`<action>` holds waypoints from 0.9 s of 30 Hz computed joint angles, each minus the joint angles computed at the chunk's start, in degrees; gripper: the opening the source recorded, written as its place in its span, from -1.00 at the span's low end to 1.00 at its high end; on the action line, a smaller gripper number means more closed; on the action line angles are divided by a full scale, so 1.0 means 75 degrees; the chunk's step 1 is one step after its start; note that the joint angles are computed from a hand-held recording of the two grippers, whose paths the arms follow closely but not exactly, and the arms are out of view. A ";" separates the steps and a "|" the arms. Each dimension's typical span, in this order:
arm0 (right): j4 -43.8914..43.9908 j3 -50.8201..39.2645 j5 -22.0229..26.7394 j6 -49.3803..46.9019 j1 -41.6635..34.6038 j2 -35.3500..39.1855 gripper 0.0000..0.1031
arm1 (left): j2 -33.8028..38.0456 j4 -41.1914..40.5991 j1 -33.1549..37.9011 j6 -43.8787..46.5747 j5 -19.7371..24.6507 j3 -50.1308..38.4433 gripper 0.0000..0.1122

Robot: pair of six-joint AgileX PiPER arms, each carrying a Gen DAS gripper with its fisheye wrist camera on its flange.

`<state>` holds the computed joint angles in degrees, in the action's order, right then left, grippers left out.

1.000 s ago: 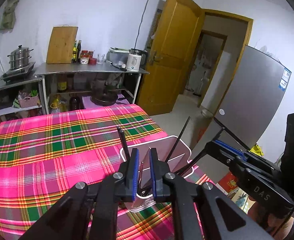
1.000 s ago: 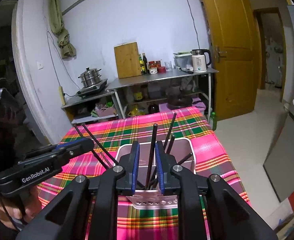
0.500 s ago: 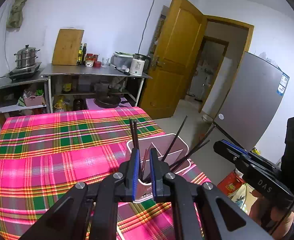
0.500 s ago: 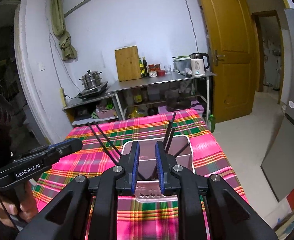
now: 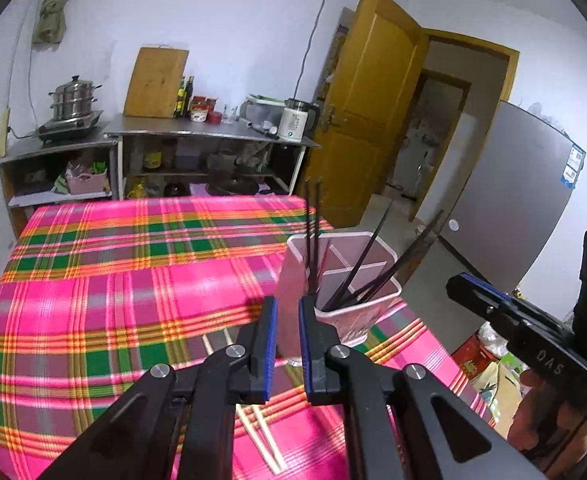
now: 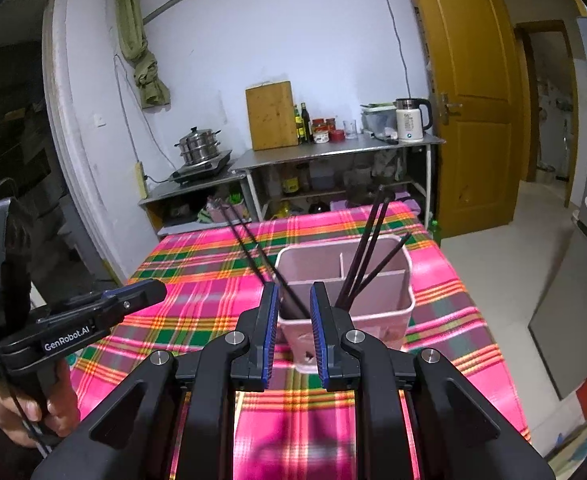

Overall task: Organize utensils
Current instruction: 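Move both tools down to the light wooden chopsticks on the cloth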

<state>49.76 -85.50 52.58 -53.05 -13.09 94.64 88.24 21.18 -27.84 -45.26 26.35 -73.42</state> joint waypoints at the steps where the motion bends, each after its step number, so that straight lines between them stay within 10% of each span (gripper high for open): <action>1: -0.0010 0.0084 0.0000 -0.0028 0.0019 -0.0027 -0.67 | -0.0052 0.0022 0.0013 -0.0054 -0.0033 0.0136 -0.83; 27: -0.0416 0.1319 -0.0235 -0.0387 0.0685 0.0465 -0.67 | 0.1550 -0.2217 0.0995 0.1264 -0.1002 0.1091 -0.80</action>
<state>46.64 -75.61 50.82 -55.95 -7.95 98.12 99.87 4.55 -20.38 -35.79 18.83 -65.24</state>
